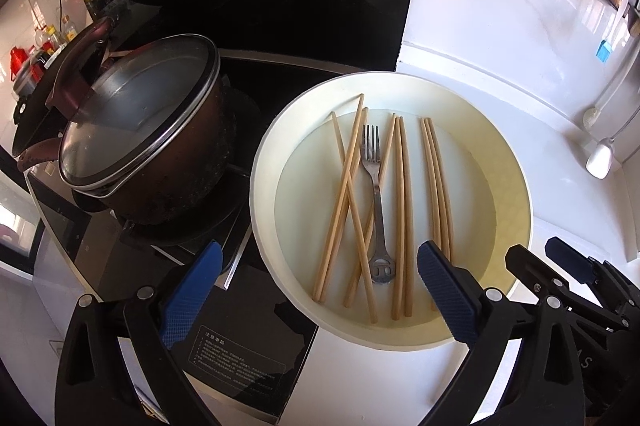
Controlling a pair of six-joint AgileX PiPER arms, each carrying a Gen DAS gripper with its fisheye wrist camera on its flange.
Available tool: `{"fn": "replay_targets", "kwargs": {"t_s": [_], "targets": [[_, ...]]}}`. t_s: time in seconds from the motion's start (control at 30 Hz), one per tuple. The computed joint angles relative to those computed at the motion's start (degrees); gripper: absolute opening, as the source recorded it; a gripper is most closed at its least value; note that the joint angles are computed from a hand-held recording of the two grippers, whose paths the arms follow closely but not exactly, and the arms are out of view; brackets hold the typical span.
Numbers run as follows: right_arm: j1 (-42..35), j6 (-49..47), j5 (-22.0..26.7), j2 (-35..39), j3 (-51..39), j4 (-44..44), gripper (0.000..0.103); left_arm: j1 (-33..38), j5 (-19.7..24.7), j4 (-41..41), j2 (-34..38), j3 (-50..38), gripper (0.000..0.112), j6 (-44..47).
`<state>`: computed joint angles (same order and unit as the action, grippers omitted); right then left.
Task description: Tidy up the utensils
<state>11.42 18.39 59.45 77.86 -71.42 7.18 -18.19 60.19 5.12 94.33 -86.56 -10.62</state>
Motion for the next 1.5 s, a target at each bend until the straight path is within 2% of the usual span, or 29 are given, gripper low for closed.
{"fn": "replay_targets", "kwargs": {"t_s": [0.5, 1.5], "targets": [[-0.27, 0.08, 0.53, -1.04, 0.50, 0.17, 0.061, -1.76, 1.75, 3.33, -0.21, -0.57, 0.097, -2.54], [2.15, 3.49, 1.11, -1.01, 0.15, -2.74, 0.061, -0.85, 2.26, 1.19, 0.30, -1.19, 0.097, -0.04]]}}
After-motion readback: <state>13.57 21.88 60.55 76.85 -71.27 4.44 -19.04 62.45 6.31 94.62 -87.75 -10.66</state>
